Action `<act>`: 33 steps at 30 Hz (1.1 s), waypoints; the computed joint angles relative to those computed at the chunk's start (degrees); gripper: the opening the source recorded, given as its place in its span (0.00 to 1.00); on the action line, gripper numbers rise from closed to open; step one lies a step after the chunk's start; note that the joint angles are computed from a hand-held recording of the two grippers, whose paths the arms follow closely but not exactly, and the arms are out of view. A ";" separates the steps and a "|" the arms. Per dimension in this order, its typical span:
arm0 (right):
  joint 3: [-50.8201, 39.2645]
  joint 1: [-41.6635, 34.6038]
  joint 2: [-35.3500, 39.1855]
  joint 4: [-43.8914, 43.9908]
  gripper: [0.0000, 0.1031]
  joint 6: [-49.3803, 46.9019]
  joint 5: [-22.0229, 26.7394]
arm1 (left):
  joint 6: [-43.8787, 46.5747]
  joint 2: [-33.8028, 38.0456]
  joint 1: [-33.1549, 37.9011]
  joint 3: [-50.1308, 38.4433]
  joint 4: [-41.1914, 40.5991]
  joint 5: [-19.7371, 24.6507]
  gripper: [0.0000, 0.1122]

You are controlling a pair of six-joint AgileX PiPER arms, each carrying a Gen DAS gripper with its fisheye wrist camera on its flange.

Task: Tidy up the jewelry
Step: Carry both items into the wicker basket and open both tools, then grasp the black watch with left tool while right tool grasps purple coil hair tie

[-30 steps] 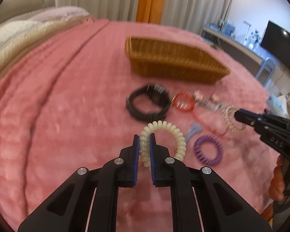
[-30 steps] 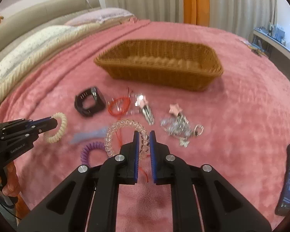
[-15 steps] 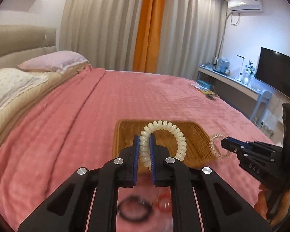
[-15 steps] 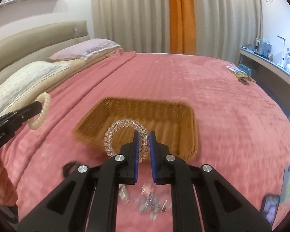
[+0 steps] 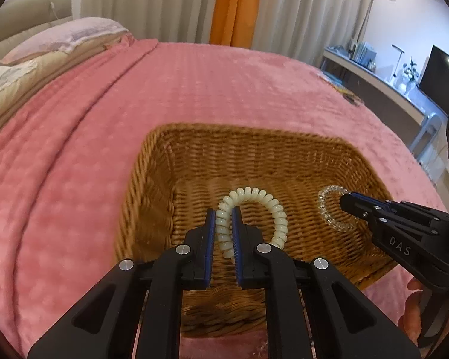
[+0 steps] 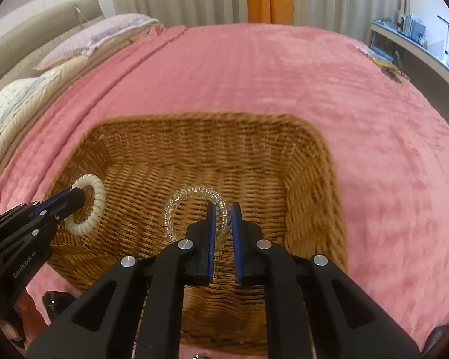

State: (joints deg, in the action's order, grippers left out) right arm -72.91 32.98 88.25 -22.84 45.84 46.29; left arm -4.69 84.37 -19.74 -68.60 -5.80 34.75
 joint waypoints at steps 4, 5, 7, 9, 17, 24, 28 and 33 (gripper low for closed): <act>0.03 -0.27 1.73 0.76 0.09 -0.16 0.56 | 1.09 1.09 -0.04 -0.56 -0.31 0.94 0.12; -0.03 -0.72 2.00 2.06 0.09 -0.96 0.69 | 1.67 1.10 0.10 -0.87 -0.97 1.70 0.16; -0.02 -1.21 1.90 4.14 0.09 -2.03 0.76 | 3.64 -0.41 0.87 -0.13 -3.37 2.24 0.24; 1.31 -0.41 -0.31 2.57 0.09 -0.25 0.90 | 5.82 -3.08 1.91 0.88 -5.77 2.97 0.27; 6.56 13.00 -15.24 -7.60 0.35 12.33 7.31 | 14.84 -22.08 9.39 7.91 -14.10 9.19 0.44; 11.43 38.34 -21.61 -20.53 0.46 34.86 19.12 | 27.83 -34.63 25.00 15.11 -25.49 19.87 0.47; 13.66 48.87 -18.74 -21.93 0.46 44.12 22.46 | 35.99 -36.80 34.81 20.37 -31.88 24.27 0.47; 16.39 54.05 -14.45 -20.37 0.44 51.41 19.26 | 40.35 -35.06 39.18 25.57 -34.55 25.29 0.47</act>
State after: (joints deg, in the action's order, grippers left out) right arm -56.52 87.04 73.80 -43.21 97.26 65.55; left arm 35.66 49.31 19.44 -43.03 -40.35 60.03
